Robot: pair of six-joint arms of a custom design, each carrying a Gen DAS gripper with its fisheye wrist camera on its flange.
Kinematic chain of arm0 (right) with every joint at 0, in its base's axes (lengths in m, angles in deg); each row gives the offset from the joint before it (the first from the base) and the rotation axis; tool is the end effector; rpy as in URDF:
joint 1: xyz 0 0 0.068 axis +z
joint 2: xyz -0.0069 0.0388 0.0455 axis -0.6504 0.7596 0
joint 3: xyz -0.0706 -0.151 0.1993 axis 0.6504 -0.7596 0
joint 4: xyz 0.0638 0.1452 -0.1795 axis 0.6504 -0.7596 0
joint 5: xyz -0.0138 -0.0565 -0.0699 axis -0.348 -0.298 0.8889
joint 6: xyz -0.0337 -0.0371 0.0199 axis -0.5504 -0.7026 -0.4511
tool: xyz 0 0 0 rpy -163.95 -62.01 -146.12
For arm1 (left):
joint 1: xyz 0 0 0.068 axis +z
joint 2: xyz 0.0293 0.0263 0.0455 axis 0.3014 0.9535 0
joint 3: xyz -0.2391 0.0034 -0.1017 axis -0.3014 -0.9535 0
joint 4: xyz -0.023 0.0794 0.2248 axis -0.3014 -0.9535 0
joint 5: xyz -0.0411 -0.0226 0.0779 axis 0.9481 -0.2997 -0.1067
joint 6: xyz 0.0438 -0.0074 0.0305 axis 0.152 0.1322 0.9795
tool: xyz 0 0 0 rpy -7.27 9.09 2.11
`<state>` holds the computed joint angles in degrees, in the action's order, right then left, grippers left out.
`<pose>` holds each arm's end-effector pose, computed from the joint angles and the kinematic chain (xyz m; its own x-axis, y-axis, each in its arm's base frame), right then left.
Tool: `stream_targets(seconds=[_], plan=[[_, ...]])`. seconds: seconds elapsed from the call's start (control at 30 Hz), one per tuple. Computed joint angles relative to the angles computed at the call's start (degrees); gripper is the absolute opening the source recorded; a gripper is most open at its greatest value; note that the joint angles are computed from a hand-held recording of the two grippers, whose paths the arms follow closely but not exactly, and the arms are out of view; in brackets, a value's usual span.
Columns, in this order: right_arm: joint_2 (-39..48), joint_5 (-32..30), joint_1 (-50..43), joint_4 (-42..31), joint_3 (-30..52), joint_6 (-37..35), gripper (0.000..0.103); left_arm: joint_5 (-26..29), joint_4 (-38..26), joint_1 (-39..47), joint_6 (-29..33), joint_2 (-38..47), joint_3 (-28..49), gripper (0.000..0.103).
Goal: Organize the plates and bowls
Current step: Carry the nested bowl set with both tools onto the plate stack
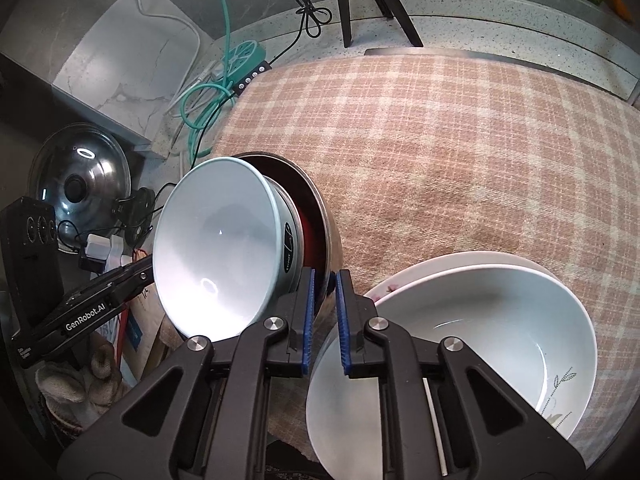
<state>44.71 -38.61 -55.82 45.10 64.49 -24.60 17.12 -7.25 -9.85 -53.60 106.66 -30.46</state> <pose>0.2471 -0.0497 0.1362 -0.9757 -0.0667 -0.2089 -0.1529 0.8898 0.4301 0.2009 -0.1092 0.1334 -0.9266 -0.1431 -0.3478 -0.0065 0.9308 -0.3655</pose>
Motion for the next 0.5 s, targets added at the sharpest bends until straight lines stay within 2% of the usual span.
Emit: stream_targets(seconds=[0.23, 0.5], plan=[[-2.53, -1.17, -2.1, -2.8, 0.58, -1.37, 0.011, -1.06, -2.12, -0.95, -0.48, -2.25, 0.83, 0.01], [-7.43, -2.7, -7.87, -11.41, 4.0, -7.07, 0.011, -3.12, -6.12, -4.66, -1.83, -6.73, 3.58, 0.01]])
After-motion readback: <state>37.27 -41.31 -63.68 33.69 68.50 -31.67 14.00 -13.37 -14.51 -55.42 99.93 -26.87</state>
